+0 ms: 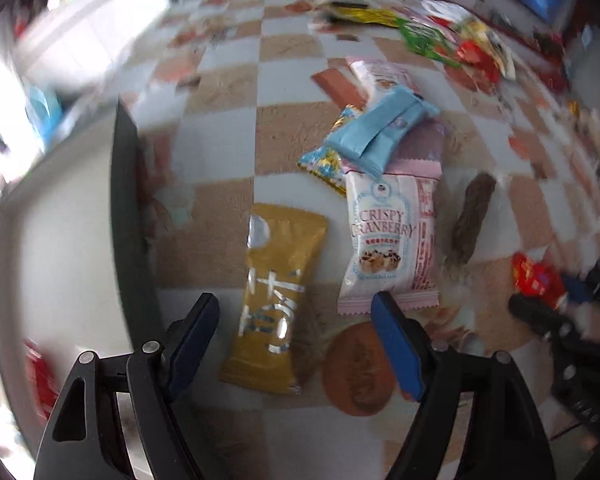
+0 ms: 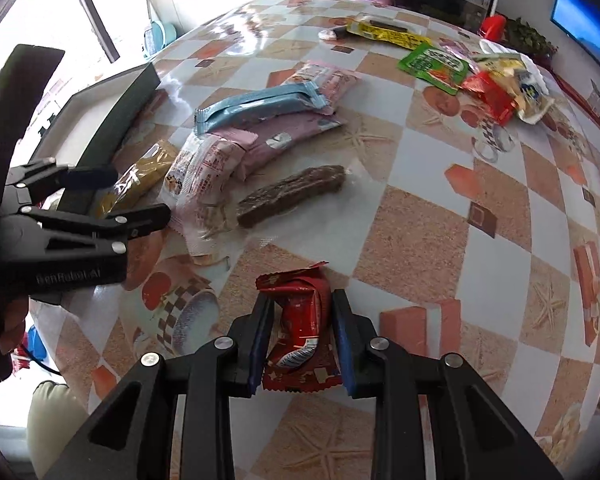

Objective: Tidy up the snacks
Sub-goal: 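Grasp the gold snack packet with the left tool while the right tool grasps the red wrapper snack, then carry both snacks over the white tray and open both tools to release them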

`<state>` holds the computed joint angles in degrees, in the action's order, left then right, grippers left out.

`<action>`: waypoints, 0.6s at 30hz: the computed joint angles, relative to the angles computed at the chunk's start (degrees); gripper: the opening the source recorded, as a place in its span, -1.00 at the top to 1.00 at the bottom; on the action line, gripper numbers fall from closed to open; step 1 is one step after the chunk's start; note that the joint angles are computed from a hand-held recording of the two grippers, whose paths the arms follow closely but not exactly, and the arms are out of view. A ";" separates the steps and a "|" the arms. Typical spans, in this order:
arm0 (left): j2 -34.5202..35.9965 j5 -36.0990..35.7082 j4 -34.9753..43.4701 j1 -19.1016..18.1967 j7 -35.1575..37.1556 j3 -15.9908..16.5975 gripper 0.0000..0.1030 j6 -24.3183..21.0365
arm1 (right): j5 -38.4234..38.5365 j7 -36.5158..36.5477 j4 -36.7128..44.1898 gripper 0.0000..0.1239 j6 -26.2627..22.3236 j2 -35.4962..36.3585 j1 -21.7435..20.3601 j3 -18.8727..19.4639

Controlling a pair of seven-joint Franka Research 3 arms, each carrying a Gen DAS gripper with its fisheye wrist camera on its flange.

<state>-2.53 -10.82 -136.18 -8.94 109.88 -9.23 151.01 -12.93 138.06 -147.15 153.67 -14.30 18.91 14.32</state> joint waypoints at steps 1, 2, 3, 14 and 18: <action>-0.32 0.48 -0.25 0.11 -0.45 0.03 -0.46 0.16 | 0.38 -0.03 -0.50 0.50 0.07 -0.54 0.11 -0.18; -0.95 0.12 -1.03 0.01 0.37 0.06 -0.39 0.75 | 1.02 -0.17 -1.05 0.50 0.18 -1.12 0.27 -0.37; -1.59 -0.85 -1.65 -0.18 1.40 0.21 -0.15 1.01 | 1.64 -0.33 -1.55 0.50 0.35 -1.63 0.37 -0.49; -9.63 -9.95 -8.57 -2.81 4.92 2.97 0.54 1.05 | 5.61 -0.37 -5.86 0.50 0.98 -7.65 -0.46 0.88; -12.33 -10.39 -10.55 -4.68 5.52 4.25 0.54 3.50 | 6.17 -0.52 -6.05 0.50 0.18 -8.78 -0.76 1.67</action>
